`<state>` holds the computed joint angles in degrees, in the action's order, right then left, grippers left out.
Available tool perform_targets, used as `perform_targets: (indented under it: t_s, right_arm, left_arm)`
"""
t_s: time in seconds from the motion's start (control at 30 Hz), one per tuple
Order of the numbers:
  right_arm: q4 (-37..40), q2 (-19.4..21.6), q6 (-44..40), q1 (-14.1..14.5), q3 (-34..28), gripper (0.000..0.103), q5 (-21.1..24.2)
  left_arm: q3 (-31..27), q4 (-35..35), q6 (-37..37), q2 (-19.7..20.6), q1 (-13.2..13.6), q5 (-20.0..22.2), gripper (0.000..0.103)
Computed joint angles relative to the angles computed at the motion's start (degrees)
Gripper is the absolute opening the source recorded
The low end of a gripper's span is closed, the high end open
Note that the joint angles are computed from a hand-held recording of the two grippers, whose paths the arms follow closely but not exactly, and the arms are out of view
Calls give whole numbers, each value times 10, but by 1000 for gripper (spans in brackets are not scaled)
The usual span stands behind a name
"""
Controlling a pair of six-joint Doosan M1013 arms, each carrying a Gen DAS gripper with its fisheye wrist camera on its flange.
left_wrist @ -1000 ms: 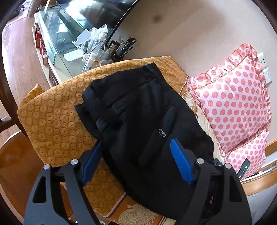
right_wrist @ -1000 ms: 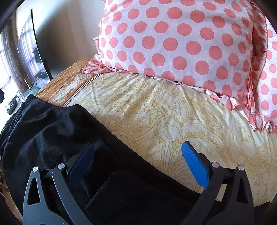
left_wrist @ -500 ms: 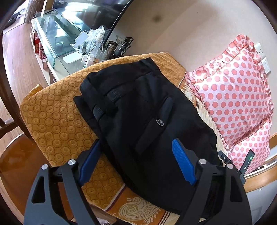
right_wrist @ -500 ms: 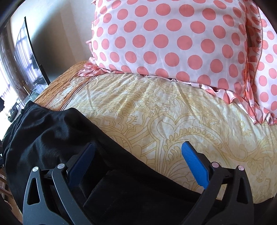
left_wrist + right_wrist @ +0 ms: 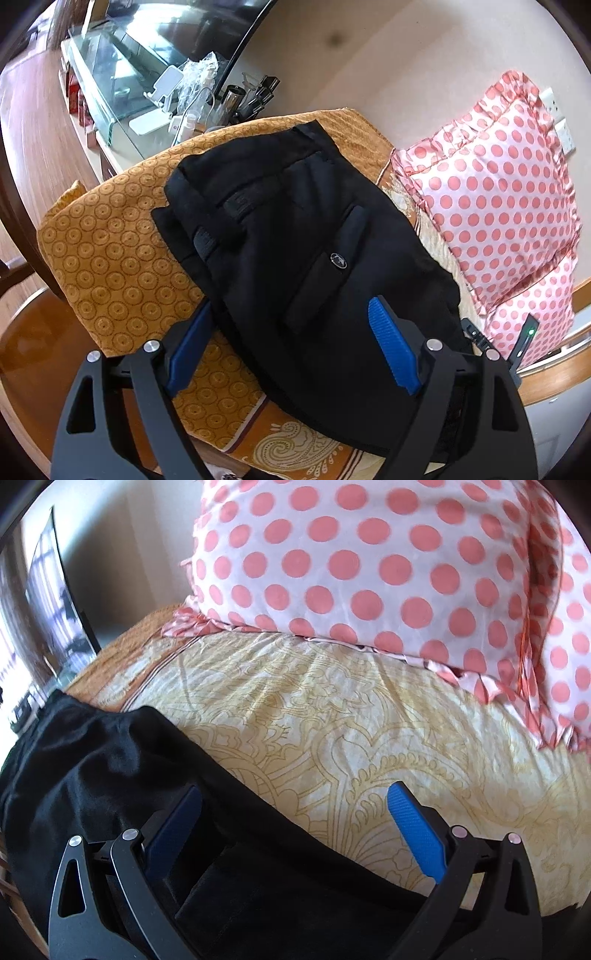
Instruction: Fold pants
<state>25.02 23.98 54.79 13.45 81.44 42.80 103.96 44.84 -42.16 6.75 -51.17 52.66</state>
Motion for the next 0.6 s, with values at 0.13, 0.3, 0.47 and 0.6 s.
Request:
perform_targets:
  t_s: [0.13,0.3,0.47,0.6]
  right_arm:
    - [-9,-1,-14,6,3,102,-7]
    - [-16,2,-4,7,-2,102,-7]
    - [-26,5,2,8,-7,102,-10]
    - [-22,9,2,6,-12,102,0]
  left_arm:
    - [-10,-15,30,6,2,13,83]
    - [-12,-19,39,7,2,17,83]
    - [-17,-26,59,11,1,26,83]
    - [-19,-29,70,12,2,28,83]
